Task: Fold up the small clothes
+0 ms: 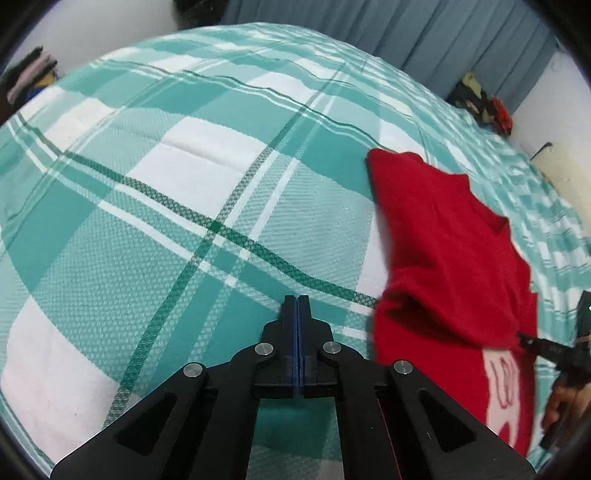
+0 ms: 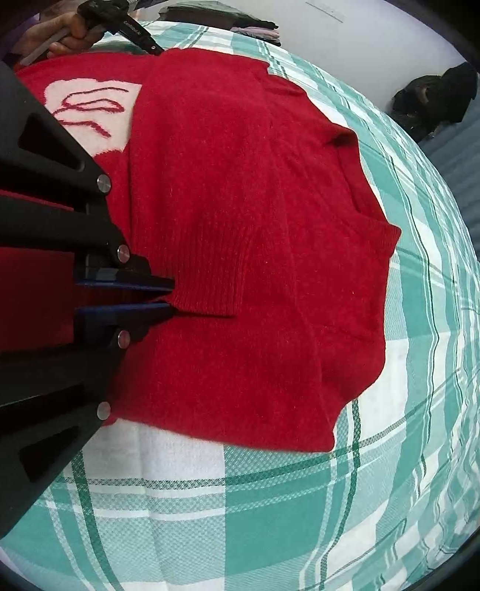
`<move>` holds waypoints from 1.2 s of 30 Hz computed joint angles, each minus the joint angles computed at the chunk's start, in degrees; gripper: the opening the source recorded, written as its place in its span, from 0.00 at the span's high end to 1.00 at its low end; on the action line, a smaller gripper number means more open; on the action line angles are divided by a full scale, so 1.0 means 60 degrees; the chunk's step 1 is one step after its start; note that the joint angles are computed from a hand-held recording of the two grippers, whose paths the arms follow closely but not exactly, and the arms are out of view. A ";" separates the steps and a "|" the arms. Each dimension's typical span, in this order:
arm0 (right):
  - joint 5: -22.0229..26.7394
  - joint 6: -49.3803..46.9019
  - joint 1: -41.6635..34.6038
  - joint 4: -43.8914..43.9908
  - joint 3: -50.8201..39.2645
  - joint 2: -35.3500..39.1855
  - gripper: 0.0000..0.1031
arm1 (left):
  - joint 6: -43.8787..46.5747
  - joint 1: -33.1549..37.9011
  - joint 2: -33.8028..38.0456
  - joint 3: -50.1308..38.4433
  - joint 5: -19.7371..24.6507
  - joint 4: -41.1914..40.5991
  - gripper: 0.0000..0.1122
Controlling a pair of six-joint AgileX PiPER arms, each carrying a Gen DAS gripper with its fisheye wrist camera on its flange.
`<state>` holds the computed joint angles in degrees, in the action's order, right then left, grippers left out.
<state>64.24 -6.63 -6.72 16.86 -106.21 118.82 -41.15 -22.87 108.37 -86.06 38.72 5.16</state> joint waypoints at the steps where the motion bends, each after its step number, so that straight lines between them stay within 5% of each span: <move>1: -0.0003 -0.0002 -0.0004 0.0013 -0.0048 0.0001 0.94 | 0.0093 -0.0014 -0.0044 -0.0070 0.0186 -0.0050 1.00; 2: -0.0112 -0.0098 -0.0048 0.0128 0.0126 -0.0124 0.90 | 0.0166 -0.0029 -0.0115 -0.0101 0.0341 -0.0105 0.98; 3: -0.0202 -0.0244 -0.0155 0.0416 0.0290 -0.0309 0.84 | 0.0387 -0.0018 -0.0270 -0.0071 0.0463 -0.0292 0.85; 6: -0.0404 -0.0766 -0.0735 0.1291 0.1091 -0.1185 0.36 | -0.0314 -0.0414 -0.1251 0.0515 0.0570 0.0886 0.42; 9: -0.1107 -0.1609 -0.1239 0.1669 0.2705 -0.2877 0.36 | -0.0255 -0.0923 -0.2269 0.1076 0.0514 0.1423 0.42; 16: -0.0671 -0.5089 -0.2041 0.2596 0.7734 -0.7779 0.38 | 0.0770 -0.3529 -0.3269 0.2319 0.0562 0.1253 0.43; 22: -0.1130 -0.4916 -0.2705 0.2123 1.1888 -1.0978 0.38 | -0.2074 -0.5394 -0.3614 0.4405 0.0341 0.3857 0.42; 25: -0.1296 -0.4203 -0.2576 0.1792 1.2005 -1.1204 0.37 | -0.1778 -0.5126 -0.3552 0.4235 0.0286 0.3378 0.39; 36: -0.1406 -0.5420 -0.3429 0.2757 1.2455 -1.1138 0.36 | -0.2900 -0.5516 -0.3771 0.4760 0.0030 0.4102 0.38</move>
<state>55.80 -39.15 -27.29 33.40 -31.48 52.00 -58.55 -55.96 85.75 -57.49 38.90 29.77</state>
